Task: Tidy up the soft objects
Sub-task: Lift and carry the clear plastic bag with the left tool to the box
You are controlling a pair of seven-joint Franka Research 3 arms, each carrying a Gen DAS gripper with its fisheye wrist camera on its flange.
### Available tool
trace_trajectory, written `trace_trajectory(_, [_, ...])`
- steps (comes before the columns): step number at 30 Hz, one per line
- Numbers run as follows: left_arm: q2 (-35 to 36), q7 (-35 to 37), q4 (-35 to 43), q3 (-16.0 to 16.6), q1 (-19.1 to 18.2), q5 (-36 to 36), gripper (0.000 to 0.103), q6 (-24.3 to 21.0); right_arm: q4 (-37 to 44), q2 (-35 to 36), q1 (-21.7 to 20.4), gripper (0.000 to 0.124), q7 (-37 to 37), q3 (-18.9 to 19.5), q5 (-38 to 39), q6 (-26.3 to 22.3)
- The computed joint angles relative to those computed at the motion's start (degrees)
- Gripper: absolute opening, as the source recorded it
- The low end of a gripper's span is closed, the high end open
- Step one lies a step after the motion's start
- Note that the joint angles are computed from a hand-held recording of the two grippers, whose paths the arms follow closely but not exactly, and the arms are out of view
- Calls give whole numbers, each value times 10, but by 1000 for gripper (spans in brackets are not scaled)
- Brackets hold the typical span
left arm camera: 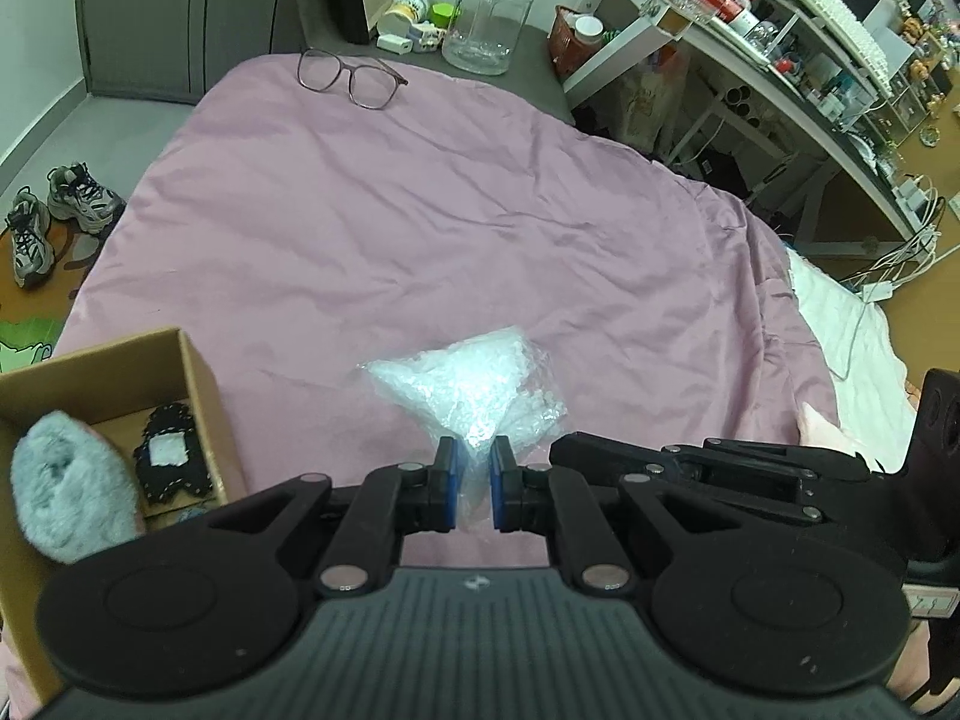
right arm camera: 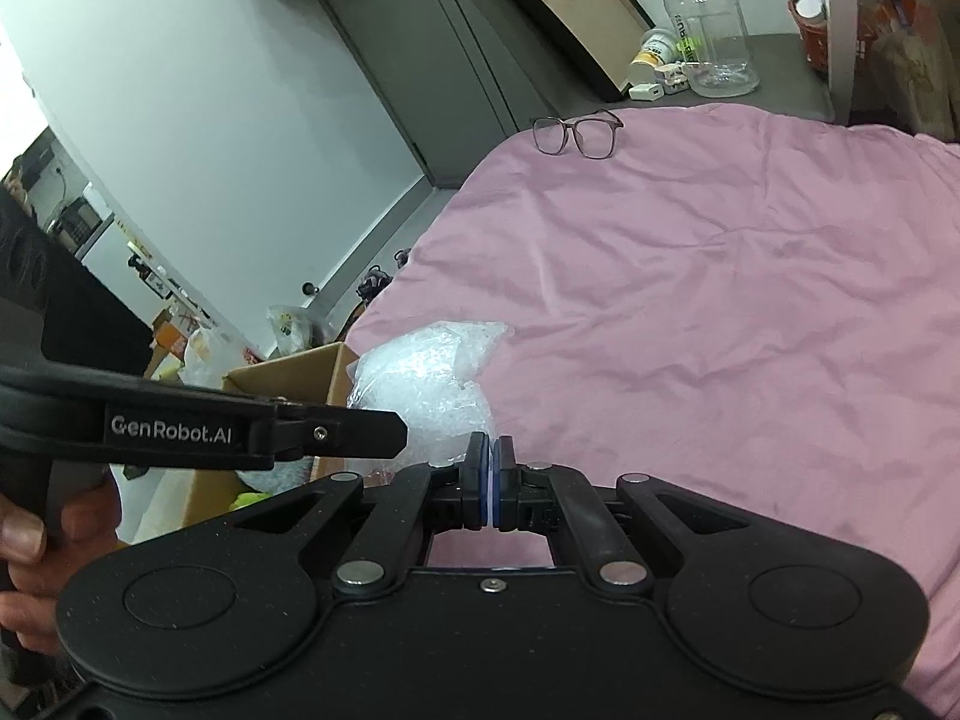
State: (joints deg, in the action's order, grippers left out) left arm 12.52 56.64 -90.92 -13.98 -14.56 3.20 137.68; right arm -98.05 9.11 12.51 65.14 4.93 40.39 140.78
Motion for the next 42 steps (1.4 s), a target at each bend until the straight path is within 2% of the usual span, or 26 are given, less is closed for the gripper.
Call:
trace_trajectory(6, [-52, 9, -67, 2, 7, -9, 9, 32, -11, -13, 16, 1, 63, 1, -24, 8])
trace_trajectory(15, [-126, 31, -164, 13, 19, -46, 9, 81, -13, -21, 56, 1, 161, 8, -135, 26])
trace_trajectory(23, [-185, 58, -233, 33, 29, -67, 9, 102, 17, -2, 89, 1, 219, 18, -203, 25])
trace_trajectory(29, [-221, 76, -282, 50, 32, -97, 9, 112, 30, 12, 105, 1, 232, 24, -222, 22])
trace_trajectory(40, [-244, 83, -326, 66, 36, -123, 9, 119, 55, 37, 124, 2, 246, 26, -248, 1])
trace_trajectory(42, [-247, 87, -335, 69, 35, -132, 10, 121, 60, 42, 125, 7, 253, 25, -251, -7])
